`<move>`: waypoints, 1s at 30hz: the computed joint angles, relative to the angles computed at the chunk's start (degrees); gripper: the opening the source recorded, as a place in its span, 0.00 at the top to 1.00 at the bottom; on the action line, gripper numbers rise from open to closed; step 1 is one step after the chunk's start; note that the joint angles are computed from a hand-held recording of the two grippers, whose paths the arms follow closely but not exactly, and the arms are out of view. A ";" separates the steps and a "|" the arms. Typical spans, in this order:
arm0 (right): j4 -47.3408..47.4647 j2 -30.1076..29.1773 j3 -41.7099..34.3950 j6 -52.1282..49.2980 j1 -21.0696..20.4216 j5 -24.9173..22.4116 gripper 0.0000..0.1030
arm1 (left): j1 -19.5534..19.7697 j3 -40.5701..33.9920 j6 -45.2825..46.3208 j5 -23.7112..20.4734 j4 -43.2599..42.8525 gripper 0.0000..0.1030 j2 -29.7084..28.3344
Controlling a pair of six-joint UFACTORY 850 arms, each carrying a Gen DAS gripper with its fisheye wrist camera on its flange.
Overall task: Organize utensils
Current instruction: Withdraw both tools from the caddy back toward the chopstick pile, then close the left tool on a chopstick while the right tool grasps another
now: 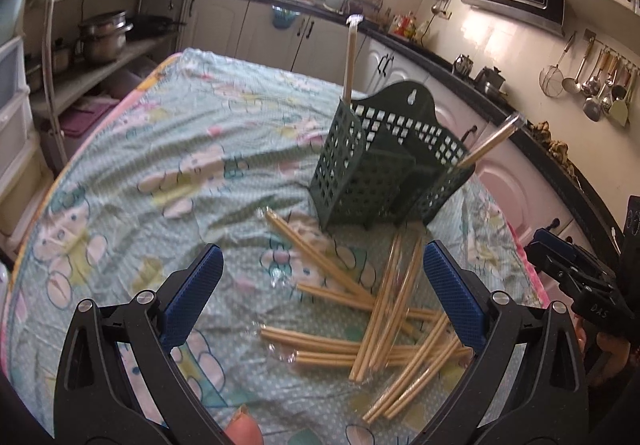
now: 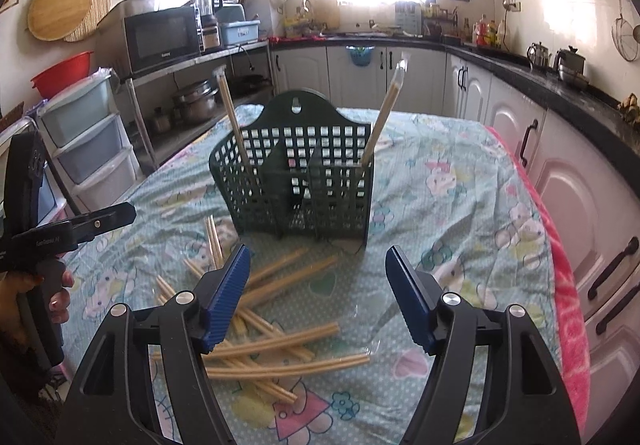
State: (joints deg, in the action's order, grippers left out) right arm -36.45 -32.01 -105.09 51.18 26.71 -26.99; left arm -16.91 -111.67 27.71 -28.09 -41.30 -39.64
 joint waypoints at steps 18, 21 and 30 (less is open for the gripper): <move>11.59 -2.61 -0.50 -8.43 -0.64 -3.51 0.34 | -0.16 -5.34 -4.63 -10.31 2.44 0.24 -5.63; 14.57 -3.15 -0.86 -10.13 -1.08 -4.02 0.35 | 0.40 -9.57 -7.22 -14.72 1.59 0.34 -8.62; 24.55 -5.91 -3.97 -14.97 -2.96 -6.46 0.40 | 1.50 -19.94 -15.95 -23.09 1.24 0.43 -15.80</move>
